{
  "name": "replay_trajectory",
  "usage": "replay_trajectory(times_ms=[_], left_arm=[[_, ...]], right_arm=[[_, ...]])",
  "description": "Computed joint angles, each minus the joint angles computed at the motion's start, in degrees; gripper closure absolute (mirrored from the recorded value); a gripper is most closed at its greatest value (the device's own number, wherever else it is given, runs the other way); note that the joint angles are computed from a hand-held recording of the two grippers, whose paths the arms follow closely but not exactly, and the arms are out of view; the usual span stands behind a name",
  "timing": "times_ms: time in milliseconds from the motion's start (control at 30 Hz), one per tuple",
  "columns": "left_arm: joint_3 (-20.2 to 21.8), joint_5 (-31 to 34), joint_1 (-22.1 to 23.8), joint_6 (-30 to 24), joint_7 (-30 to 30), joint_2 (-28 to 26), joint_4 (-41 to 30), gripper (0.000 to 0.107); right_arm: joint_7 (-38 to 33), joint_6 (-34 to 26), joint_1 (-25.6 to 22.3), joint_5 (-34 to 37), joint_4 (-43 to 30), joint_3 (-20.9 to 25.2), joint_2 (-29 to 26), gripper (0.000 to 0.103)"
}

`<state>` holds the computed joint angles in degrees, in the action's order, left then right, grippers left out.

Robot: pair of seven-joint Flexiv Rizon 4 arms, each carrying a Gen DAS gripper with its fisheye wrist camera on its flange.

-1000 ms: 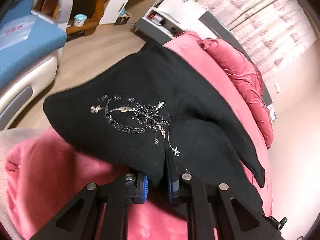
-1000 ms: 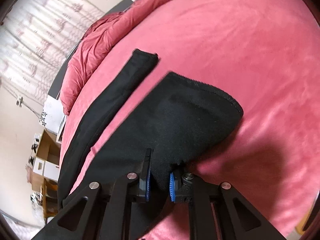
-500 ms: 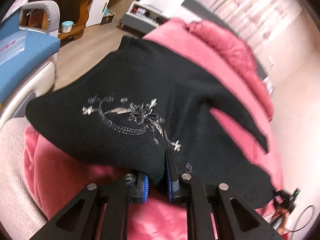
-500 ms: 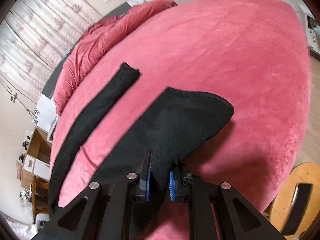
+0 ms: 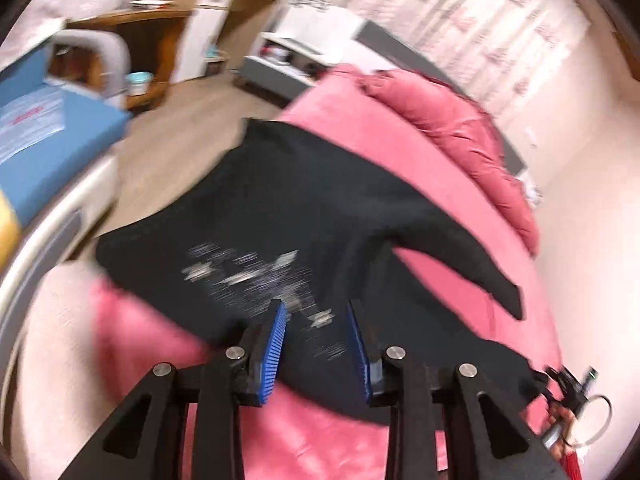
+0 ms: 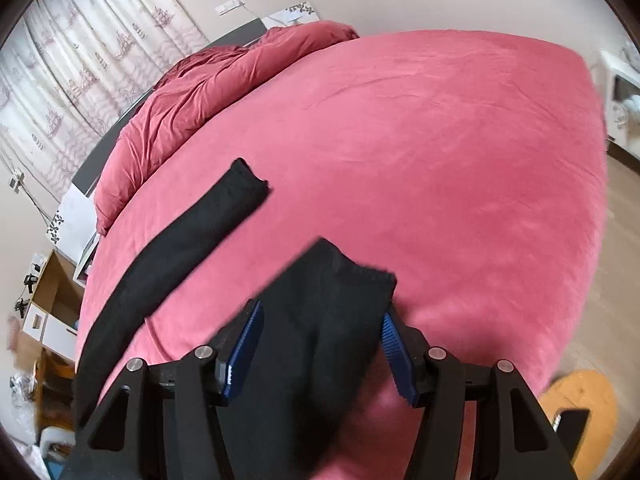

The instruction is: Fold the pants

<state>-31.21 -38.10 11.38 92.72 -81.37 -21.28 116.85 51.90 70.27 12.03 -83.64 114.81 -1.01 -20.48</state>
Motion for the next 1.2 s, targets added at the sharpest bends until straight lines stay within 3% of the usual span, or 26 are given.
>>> replay_trajectory(times_ms=[67, 133, 233, 333, 367, 433, 467, 533, 733, 767, 833, 867, 900, 1000, 1033, 1133, 1200], left_arm=[[-5.1, -0.1, 2.6, -1.1, 2.8, -4.2, -4.4, 0.072], [-5.6, 0.2, 1.1, -5.8, 3.7, -9.3, -11.4, 0.071], [2.5, 3.3, -7.3, -13.4, 3.2, -15.6, -23.4, 0.071], [6.1, 4.5, -12.7, -19.4, 4.2, -22.3, -34.6, 0.071], [8.0, 4.8, -14.6, -22.0, 1.8, -24.9, -39.1, 0.071], [8.0, 0.8, -16.3, -23.2, 2.2, -29.2, -44.9, 0.071], [9.9, 1.8, -17.8, -24.0, -1.3, -31.2, -48.3, 0.071], [11.7, 1.9, -19.7, -23.8, -4.4, -34.7, -53.7, 0.070], [18.9, 6.2, -23.7, -32.2, -18.1, -44.8, -71.7, 0.069], [18.8, 6.8, -23.6, -32.7, -19.0, -45.9, -73.2, 0.069], [19.1, 8.0, -23.9, -33.2, -20.9, -47.5, -75.8, 0.069], [19.1, 8.4, -24.2, -33.4, -21.9, -48.5, -77.5, 0.069], [19.3, 8.8, -24.3, -33.5, -23.0, -49.0, -78.4, 0.071], [21.2, 10.8, -24.8, -37.2, -27.1, -50.6, -82.4, 0.092], [21.6, 11.6, -24.7, -39.4, -27.7, -51.4, -84.3, 0.104], [21.0, 12.6, -24.6, -40.2, -27.6, -51.4, -84.7, 0.106], [19.7, 13.1, -24.1, -38.8, -24.8, -48.9, -80.9, 0.106]], right_arm=[[0.9, 2.5, -0.6, -1.3, -3.9, -1.1, -2.7, 0.043], [-0.7, 3.8, -0.8, 0.0, -7.9, -2.1, -5.4, 0.043], [-1.6, 6.1, -0.6, 2.2, -14.2, -4.3, -9.7, 0.043], [-7.0, 6.6, 0.2, 7.3, -20.1, -6.2, -13.4, 0.043], [-9.8, 7.7, -0.3, 9.9, -22.4, -6.1, -15.3, 0.043], [-20.9, 9.2, -3.5, 20.7, -28.0, -1.3, -20.5, 0.043], [-26.7, 8.3, -5.4, 26.5, -31.0, 2.5, -23.3, 0.043], [-30.1, 7.3, -6.5, 31.3, -34.4, 4.8, -26.3, 0.043], [-30.9, 8.2, -4.9, 37.6, -40.2, 1.8, -31.7, 0.043], [-30.3, 8.4, -4.0, 38.0, -40.7, 0.2, -32.0, 0.044], [-32.0, 6.7, -3.6, 39.5, -42.1, -0.1, -32.5, 0.056], [-33.4, 5.4, -3.5, 40.5, -42.4, 0.2, -32.5, 0.075], [-34.4, 5.2, -3.6, 41.6, -43.4, 0.6, -33.1, 0.081], [-32.6, 7.9, -1.5, 42.9, -42.0, -3.2, -32.5, 0.087], [-32.4, 8.2, -0.8, 43.4, -41.4, -4.3, -32.0, 0.088], [-29.4, 10.7, 3.1, 43.6, -37.3, -10.6, -29.4, 0.091], [-28.3, 12.1, 6.2, 43.1, -34.1, -15.3, -27.2, 0.092]])
